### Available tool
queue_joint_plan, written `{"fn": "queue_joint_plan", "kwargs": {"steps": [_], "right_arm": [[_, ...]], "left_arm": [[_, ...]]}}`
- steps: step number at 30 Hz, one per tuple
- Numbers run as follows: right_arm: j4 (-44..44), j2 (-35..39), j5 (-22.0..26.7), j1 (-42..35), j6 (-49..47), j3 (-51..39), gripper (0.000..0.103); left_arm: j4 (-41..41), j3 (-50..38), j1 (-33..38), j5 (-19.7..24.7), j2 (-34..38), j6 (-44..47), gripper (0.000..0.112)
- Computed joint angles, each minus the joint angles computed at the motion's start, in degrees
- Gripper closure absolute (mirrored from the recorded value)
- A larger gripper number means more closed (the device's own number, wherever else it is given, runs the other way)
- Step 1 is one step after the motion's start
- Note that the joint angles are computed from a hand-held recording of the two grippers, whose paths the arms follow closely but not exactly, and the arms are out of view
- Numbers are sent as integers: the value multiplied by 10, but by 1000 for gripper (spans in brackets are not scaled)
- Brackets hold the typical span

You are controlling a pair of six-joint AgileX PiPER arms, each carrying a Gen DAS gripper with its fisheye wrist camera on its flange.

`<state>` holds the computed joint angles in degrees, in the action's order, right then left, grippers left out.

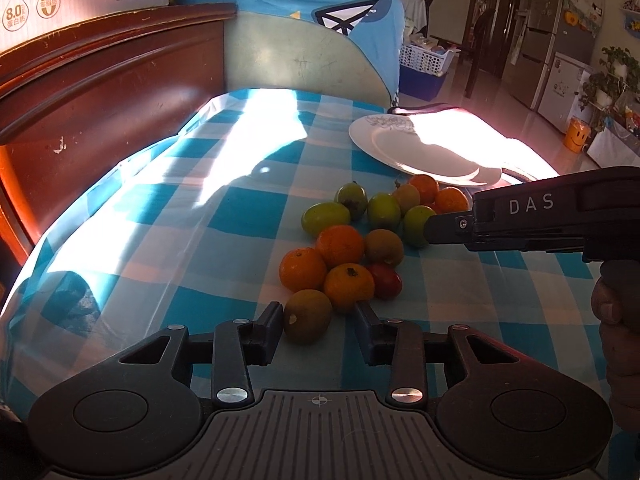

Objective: Organize fruits
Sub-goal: 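Grasp a green jujube with the right tool while the left tool grasps a small yellow fruit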

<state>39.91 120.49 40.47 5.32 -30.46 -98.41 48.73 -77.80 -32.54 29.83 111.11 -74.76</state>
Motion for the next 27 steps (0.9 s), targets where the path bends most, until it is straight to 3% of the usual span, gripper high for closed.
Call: {"fn": "queue_joint_plan", "kwargs": {"steps": [7,12,16,27], "right_arm": [[-14,28,0,8,24,-34,62],[-28,40,1,15,39,-51,63],[-35,48,0,17,48,-61,73],[-2,30,3,8,23,-38,74]], "left_arm": [[4,-1,1,5,3,-11,75],[25,5,1,2,2,-30,81],[31,8,0,-2,0,-39,88],[38,3,-4,-2,-6,-47,89]]}}
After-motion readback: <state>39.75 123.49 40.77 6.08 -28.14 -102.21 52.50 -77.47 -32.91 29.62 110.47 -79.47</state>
